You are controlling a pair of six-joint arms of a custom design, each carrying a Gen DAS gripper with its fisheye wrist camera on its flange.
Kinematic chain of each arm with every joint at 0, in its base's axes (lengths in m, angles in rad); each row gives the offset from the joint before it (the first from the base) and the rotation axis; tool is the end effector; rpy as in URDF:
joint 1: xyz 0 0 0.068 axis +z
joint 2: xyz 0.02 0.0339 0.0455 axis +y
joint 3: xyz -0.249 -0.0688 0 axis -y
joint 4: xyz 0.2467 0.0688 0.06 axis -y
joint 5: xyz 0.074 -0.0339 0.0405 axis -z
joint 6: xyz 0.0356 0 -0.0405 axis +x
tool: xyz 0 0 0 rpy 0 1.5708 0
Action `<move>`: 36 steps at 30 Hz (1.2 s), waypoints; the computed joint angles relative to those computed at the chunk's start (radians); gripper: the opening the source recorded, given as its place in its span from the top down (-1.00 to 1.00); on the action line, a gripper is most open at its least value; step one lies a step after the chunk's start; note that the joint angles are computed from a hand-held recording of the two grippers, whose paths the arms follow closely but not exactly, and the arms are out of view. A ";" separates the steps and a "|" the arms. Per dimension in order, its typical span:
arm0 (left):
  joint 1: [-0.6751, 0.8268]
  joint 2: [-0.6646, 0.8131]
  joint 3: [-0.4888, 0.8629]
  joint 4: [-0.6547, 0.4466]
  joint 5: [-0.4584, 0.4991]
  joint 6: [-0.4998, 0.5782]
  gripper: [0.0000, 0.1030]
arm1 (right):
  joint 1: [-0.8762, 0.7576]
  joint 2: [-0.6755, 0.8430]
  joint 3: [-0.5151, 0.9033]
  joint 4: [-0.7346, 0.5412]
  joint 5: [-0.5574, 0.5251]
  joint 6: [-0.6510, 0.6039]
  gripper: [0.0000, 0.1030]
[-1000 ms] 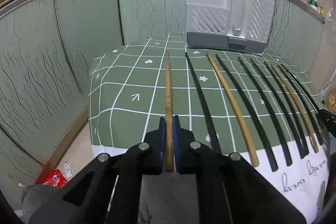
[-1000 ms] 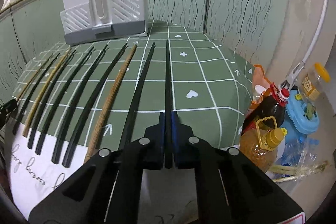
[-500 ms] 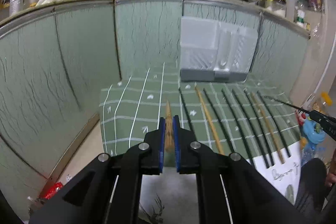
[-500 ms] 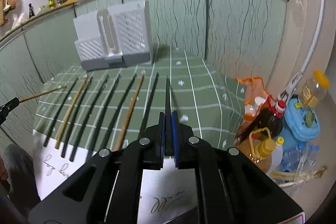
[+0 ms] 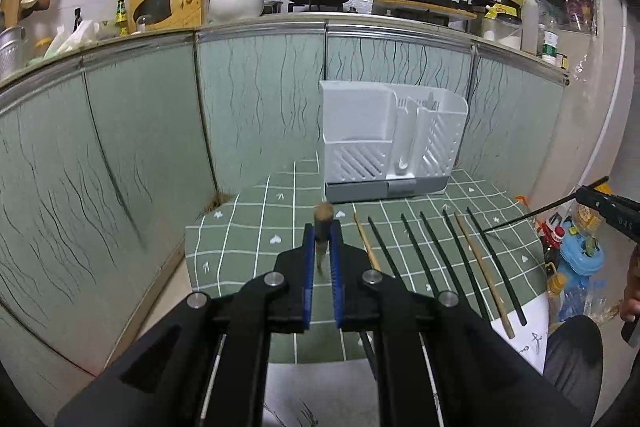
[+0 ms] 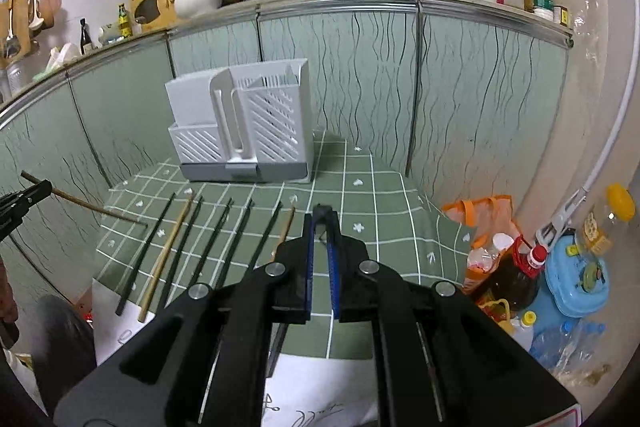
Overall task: Organize utensils
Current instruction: 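Lift both held chopsticks and carry them over the white utensil holder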
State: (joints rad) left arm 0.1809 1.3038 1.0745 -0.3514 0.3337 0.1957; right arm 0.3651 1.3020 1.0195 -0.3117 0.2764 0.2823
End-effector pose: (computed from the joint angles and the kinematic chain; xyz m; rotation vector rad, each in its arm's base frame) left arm 0.2954 0.0422 0.2970 0.2075 2.1085 -0.1358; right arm 0.2811 0.0970 0.2818 0.0692 2.1395 0.0792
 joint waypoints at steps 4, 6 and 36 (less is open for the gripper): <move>0.004 0.030 0.064 -0.047 0.025 0.009 0.86 | -0.025 -0.002 0.027 -0.016 -0.034 -0.006 0.88; 0.006 0.041 0.091 -0.064 0.035 0.021 0.86 | -0.036 0.003 0.044 -0.025 -0.048 -0.008 0.88; -0.237 0.668 1.249 -0.578 0.108 0.004 0.87 | -0.096 0.401 0.896 -0.346 -0.186 -0.222 0.88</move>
State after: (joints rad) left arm -0.0561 1.9718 2.3231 -0.9294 0.4418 0.1994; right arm 0.2693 1.7028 1.9160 -0.6580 0.0903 0.0599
